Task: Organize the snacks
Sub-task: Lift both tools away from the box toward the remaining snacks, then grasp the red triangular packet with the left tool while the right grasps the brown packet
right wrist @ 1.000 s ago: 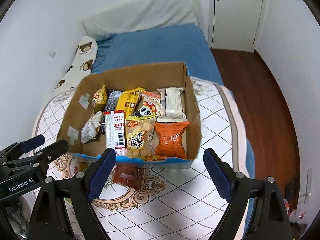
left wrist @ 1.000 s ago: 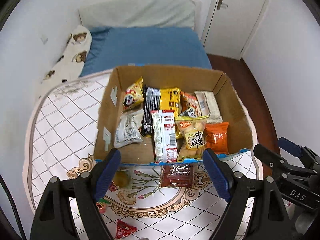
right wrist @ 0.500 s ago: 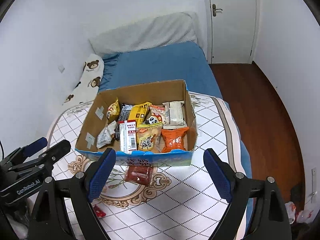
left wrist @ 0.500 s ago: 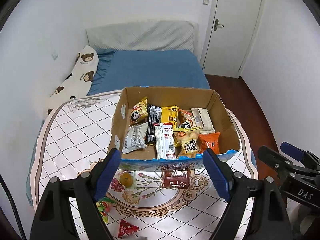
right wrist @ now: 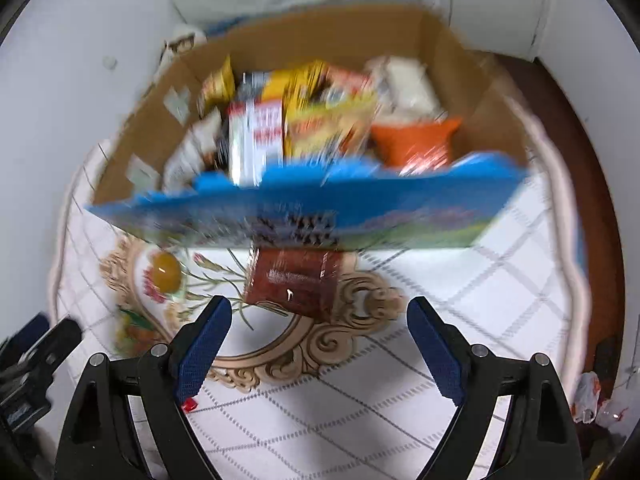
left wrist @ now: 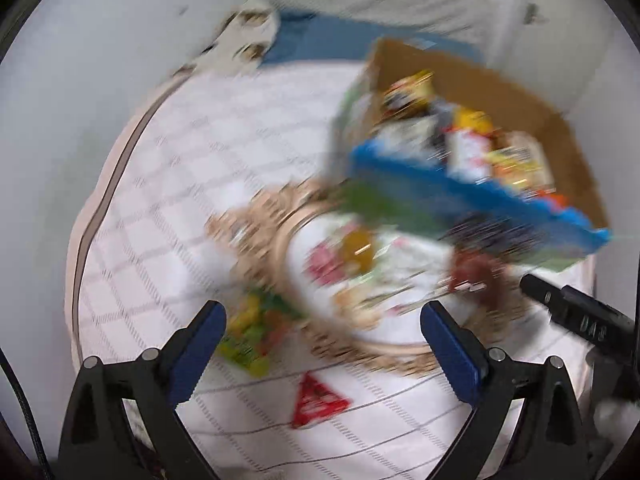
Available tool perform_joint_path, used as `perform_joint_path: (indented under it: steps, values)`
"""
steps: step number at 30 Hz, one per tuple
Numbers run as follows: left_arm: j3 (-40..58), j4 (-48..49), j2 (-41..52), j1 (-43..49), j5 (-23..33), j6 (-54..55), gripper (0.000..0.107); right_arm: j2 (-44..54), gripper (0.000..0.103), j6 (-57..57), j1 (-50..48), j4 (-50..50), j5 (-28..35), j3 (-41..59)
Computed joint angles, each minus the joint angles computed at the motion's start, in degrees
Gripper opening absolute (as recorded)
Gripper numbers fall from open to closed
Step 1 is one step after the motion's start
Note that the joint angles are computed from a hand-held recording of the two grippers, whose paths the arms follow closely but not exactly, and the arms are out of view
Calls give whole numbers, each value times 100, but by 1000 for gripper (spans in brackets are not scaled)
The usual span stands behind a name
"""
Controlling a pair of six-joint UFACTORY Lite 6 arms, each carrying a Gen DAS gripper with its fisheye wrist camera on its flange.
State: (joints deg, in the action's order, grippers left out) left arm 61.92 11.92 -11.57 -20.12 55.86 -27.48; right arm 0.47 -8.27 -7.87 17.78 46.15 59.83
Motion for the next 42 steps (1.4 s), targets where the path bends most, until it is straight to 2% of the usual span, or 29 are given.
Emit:
perform_joint_path:
  steps: [4, 6, 11, 13, 15, 18, 21, 23, 25, 26, 29, 30, 33, 37, 41, 42]
  values:
    - [-1073, -100, -496, 685, -386, 105, 100, 671, 89, -7, 273, 151, -828, -257]
    - [-1434, -107, -685, 868, -427, 191, 100, 790, 80, -180, 378, 357, -929, -353]
    - [-2092, -425, -883, 1163, -626, 658, 100, 491, 80, -1202, 983, 1232, -55, -611]
    - [-2351, -519, -967, 1168, -667, 816, 100, 191, 80, -978, 1183, 905, -91, -641]
    - [-2541, -679, -1050, 1178, -709, 989, 100, 177, 80, -413, 1426, 25, -485, -480]
    - [-2778, -810, -1161, 984, -732, 1059, 100, 620, 80, 207, 1646, -1006, -933, -124]
    - [-2920, -985, -1178, 885, -746, 1139, 100, 1563, 80, 145, 1688, -1087, -863, 471]
    - [-3001, -1055, -1257, 851, -749, 1172, 100, 1776, 79, 63, 1722, -909, -949, 539]
    - [-3097, -1027, -1356, 802, -709, 1148, 100, 1722, 63, 318, 1900, -1172, -1123, 448]
    - [-3115, -1047, -1381, 779, -683, 1149, 100, 1680, 60, 454, 1962, -1267, -1125, 403]
    - [-3169, -1495, -1422, 1086, -562, 1645, 100, 1378, 58, 788, 2052, -1365, -916, 82]
    - [-3108, -1693, -1153, 1472, -735, 2155, 100, 1198, 58, 873, 2080, -1413, -846, -117]
    - [-3081, -1970, -1260, 1830, -546, 2733, 100, 453, 58, 774, 2000, -1187, -583, -952]
    - [-3001, -1938, -1109, 1610, -594, 2870, 100, -514, 58, 488, 1677, -761, -254, -1972]
    - [-2917, -2178, -282, 1234, -956, 3148, 100, -1008, 58, 384, 1349, -597, -163, -2493]
    - [-2910, -2381, -93, 1254, -1041, 3349, 97, -1069, 58, 401, 1317, -616, -151, -2541]
